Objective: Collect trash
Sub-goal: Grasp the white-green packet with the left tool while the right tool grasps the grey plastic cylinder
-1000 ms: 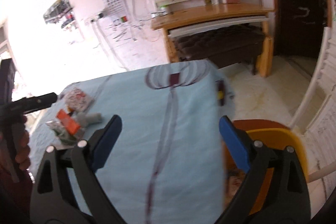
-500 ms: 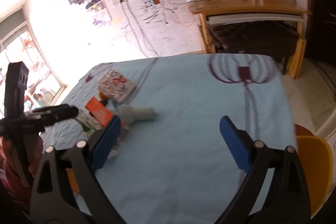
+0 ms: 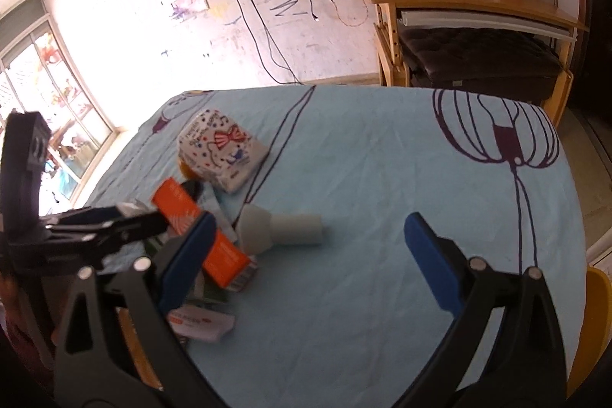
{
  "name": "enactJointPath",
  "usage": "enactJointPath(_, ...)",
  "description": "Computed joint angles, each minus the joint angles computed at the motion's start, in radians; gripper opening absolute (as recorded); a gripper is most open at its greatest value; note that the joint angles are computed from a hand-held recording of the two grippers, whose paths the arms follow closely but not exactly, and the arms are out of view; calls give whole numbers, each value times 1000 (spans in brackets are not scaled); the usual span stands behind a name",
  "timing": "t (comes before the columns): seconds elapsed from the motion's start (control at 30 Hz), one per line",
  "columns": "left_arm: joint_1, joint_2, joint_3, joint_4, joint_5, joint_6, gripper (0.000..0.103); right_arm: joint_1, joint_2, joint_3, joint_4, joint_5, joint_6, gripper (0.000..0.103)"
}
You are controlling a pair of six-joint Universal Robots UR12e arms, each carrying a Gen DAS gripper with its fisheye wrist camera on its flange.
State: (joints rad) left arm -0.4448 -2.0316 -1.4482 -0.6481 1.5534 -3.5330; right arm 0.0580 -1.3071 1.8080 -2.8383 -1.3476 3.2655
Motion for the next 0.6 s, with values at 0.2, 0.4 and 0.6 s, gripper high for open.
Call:
enactJointPath(0.2, -9, 0, -10, 58, -21, 10, 10, 2, 7, -7, 13, -15, 14, 95)
enactJointPath(0.4, -3, 27, -37, 87, -7, 23, 8, 11, 18, -28, 37, -22, -1, 95)
enactJointPath(0.6, 11, 48, -69, 113, -20, 7, 8, 34, 33, -59, 109, -71, -50, 94)
